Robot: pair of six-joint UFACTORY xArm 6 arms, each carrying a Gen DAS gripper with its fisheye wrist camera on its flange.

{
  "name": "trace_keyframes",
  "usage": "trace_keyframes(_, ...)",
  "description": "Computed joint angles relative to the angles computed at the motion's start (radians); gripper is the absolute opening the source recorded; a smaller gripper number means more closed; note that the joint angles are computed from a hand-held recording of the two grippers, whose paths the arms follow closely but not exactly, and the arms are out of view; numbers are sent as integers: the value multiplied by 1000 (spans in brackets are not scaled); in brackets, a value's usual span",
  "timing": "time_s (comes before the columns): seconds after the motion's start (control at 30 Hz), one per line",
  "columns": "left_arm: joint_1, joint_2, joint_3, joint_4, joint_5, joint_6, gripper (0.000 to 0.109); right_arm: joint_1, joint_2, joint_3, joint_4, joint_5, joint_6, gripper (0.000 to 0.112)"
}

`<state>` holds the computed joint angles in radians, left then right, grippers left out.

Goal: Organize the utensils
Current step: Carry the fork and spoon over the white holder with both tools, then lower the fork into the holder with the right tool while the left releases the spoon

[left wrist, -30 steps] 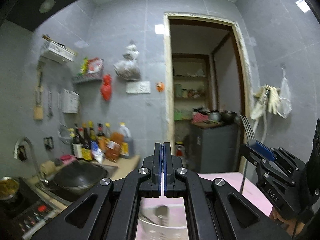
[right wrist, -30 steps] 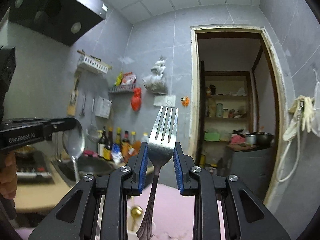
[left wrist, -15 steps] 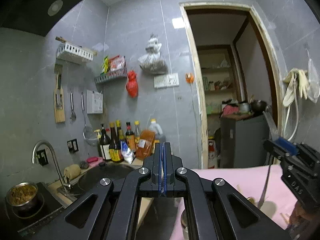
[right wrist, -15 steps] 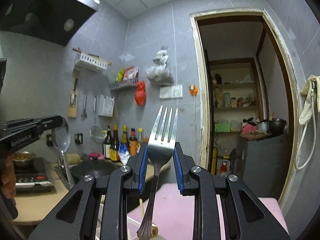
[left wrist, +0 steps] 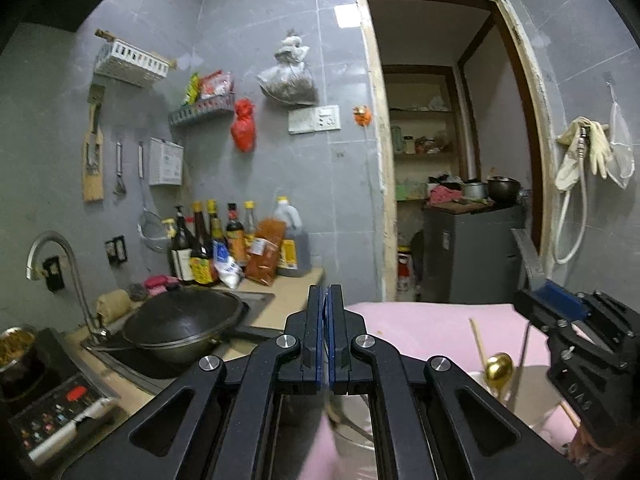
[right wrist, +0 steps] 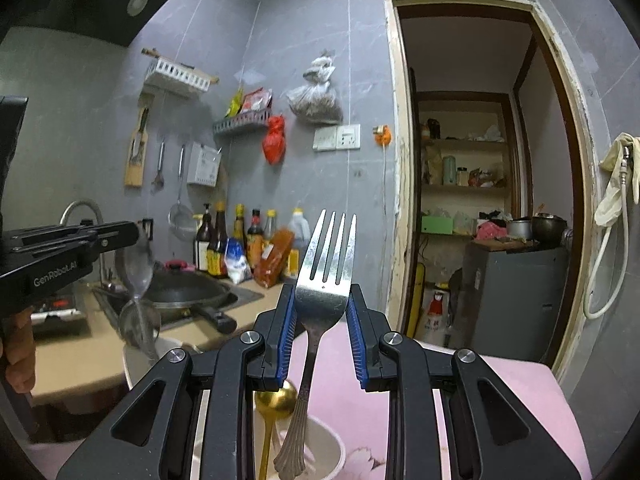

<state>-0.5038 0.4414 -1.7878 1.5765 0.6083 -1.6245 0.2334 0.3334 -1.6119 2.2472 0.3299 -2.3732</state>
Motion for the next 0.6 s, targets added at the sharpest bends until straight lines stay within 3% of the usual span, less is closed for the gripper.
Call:
trace_keyframes(0.13,22,23,-22,-112,-96,57,2,4,-1,11,-55,-11,41,23)
trace_keyframes(0.27,58,23,-10,-184,-219,31,4,1,-6,24,-123,-8,119,23)
trace_keyframes(0.4,68,5,6,-241,-269,39,7,-4,-20,40,-168,4,171,26)
trace_keyframes(0.47,74,1,9,-278,-288,51,14,-10,-31,46,-169,19,188,26)
trace_keyframes(0.53,77,-10,17,-266,-303,22,34,-17,-43,54,-172,35,206,26)
trace_keyframes(0.6,78,-23,24,-210,-314,-45,37,-22,-60,66,-167,49,211,28)
